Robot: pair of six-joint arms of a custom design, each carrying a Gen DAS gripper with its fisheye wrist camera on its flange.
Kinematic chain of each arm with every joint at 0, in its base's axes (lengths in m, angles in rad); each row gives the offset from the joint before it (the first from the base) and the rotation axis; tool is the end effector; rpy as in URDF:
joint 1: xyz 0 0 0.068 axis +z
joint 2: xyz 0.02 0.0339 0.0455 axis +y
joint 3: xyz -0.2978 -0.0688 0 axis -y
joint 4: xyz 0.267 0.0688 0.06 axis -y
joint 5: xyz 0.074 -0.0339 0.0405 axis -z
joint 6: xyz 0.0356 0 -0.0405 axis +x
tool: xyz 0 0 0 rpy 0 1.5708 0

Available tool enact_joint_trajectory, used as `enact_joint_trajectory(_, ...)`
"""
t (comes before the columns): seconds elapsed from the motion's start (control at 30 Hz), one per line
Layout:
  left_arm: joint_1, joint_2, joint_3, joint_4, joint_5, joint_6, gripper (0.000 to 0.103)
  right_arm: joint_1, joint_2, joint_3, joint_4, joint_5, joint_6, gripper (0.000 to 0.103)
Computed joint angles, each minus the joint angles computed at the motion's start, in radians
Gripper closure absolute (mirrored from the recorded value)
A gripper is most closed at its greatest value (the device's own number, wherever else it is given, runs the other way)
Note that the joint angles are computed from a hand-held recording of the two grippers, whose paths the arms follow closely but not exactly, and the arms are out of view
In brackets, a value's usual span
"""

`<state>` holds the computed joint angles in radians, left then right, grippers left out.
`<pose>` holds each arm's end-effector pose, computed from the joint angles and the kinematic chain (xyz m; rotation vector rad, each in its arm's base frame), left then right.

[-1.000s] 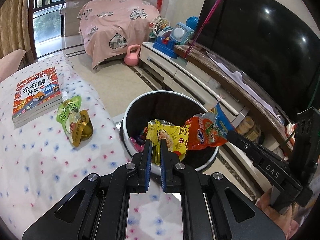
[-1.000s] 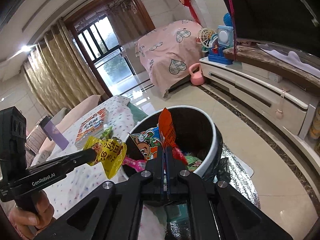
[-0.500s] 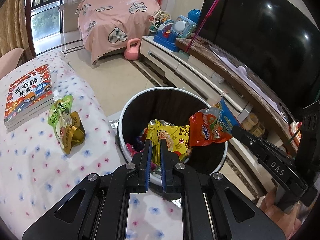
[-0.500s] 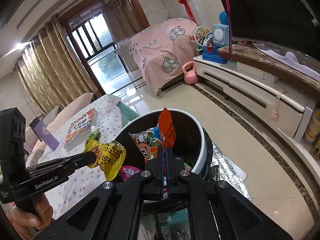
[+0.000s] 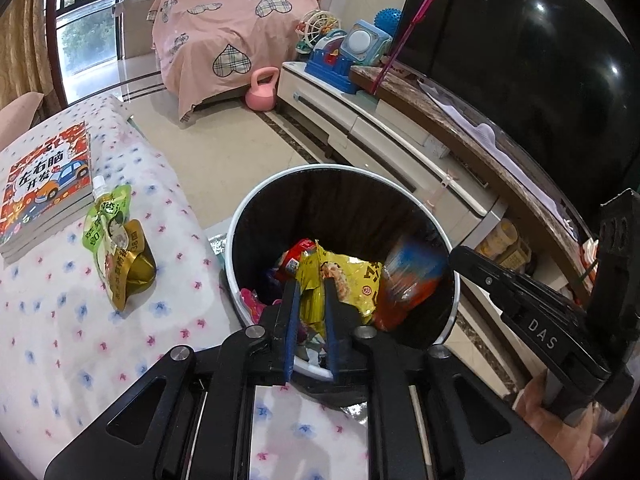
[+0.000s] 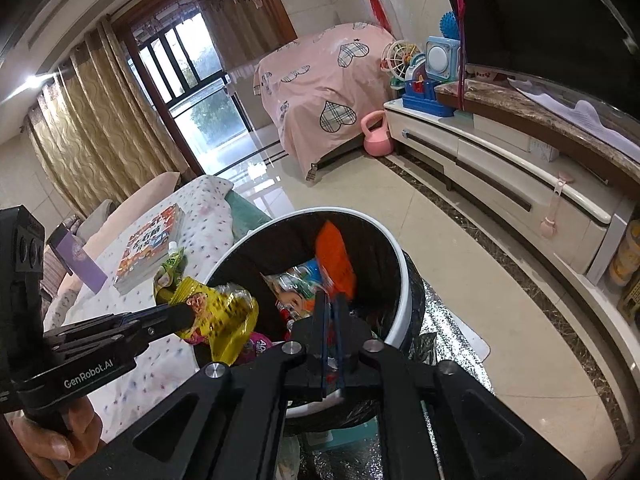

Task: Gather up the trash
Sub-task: 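Carry both snack bags over the bin and open both tools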

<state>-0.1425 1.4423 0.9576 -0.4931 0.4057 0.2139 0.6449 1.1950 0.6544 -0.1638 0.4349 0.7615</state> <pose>0.3006 -0.0573 0.2490 0.5967 2.4282 -0.4857 0.2100 0.1392 0.2357 0.3529 2.1851 0.2875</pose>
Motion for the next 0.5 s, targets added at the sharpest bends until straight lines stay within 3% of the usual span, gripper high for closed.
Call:
enact_joint_trajectory(0.03,0.004,0.001,0.000,-0.002,0.004,0.001,0.081,-0.003,0.003,0.001,0.002,-0.004,-0.001,0.097)
enact_joint_trajectory(0.1,0.017,-0.010,-0.004,-0.001,0.006,-0.002,0.061,-0.015,0.005,-0.002,0.010,-0.017,-0.005,0.096)
enact_joint_trajectory(0.2,0.056,-0.031,-0.011,-0.003,0.028,0.005,0.049,-0.018,-0.009,-0.013,0.020,-0.025,0.004,0.090)
enact_joint_trajectory(0.37,0.132,-0.081,-0.037,-0.024,0.067,0.041,0.035,0.030,-0.056,-0.032,0.034,0.011,0.036,0.039)
enact_joint_trajectory(0.5,0.220,-0.133,-0.065,-0.057,0.124,0.082,0.027,0.119,-0.071,-0.023,0.022,0.090,0.075,0.023)
